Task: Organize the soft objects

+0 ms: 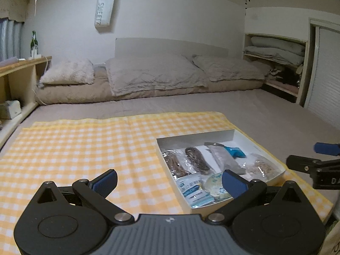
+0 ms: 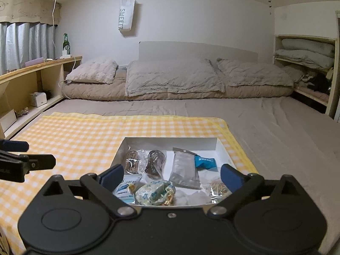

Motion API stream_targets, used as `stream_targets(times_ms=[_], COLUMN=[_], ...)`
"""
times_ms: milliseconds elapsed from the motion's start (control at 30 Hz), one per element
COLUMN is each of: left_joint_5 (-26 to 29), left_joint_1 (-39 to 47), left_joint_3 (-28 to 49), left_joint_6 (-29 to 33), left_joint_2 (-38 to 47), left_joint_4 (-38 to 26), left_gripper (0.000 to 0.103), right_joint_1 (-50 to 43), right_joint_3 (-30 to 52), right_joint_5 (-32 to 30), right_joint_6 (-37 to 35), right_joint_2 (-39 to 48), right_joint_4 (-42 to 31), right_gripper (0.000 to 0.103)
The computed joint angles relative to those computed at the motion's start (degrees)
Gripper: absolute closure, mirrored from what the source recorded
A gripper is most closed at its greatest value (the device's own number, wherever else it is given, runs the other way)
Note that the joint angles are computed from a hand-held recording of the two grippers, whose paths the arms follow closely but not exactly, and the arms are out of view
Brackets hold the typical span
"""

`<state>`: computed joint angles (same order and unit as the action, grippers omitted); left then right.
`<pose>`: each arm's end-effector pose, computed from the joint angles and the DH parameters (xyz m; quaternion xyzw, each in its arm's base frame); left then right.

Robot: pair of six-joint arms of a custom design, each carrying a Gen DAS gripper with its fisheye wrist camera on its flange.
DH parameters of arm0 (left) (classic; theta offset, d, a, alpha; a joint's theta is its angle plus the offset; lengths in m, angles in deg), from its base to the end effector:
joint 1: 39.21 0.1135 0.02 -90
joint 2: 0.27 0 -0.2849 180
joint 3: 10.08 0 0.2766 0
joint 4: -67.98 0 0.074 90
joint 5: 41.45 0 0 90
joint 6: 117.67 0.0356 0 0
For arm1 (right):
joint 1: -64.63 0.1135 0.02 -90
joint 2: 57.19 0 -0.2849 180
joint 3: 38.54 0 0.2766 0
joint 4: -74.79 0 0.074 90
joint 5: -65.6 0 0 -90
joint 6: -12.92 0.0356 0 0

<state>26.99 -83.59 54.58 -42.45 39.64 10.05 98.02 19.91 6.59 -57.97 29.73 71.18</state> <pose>0.1109 -0.0902 0.3535 0.1347 0.8581 -0.0876 0.4877 0.2910 0.1698 0.2106 0.0236 0.8527 -0.0033 0.5219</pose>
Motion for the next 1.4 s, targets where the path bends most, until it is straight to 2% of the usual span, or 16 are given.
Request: stream_targets(times_ms=[133,567,1400], left_joint_5=[-0.85,-3.97,-3.26], left_joint_1=[-0.23,-2.05,-1.28], left_joint_3=[-0.27,-0.91,-1.27], left_joint_6=[0.09,-0.51,-0.71], left_joint_2=[-0.27,-0.94,-1.24], left_joint_4=[-0.42,-1.94,-1.75], left_gripper=[0.000,0.000,0.000], right_joint_1=[1.15,2.56,2.65], right_joint_3=[-1.02,-1.45,-1.40], right_joint_5=[1.77,4.16,4.41], right_joint_6=[-0.14,-0.84,-0.31], right_joint_2=[-0.38,-0.37,-0.20], right_joint_4=[0.64,1.22,0.64], right_gripper=[0.000,0.000,0.000])
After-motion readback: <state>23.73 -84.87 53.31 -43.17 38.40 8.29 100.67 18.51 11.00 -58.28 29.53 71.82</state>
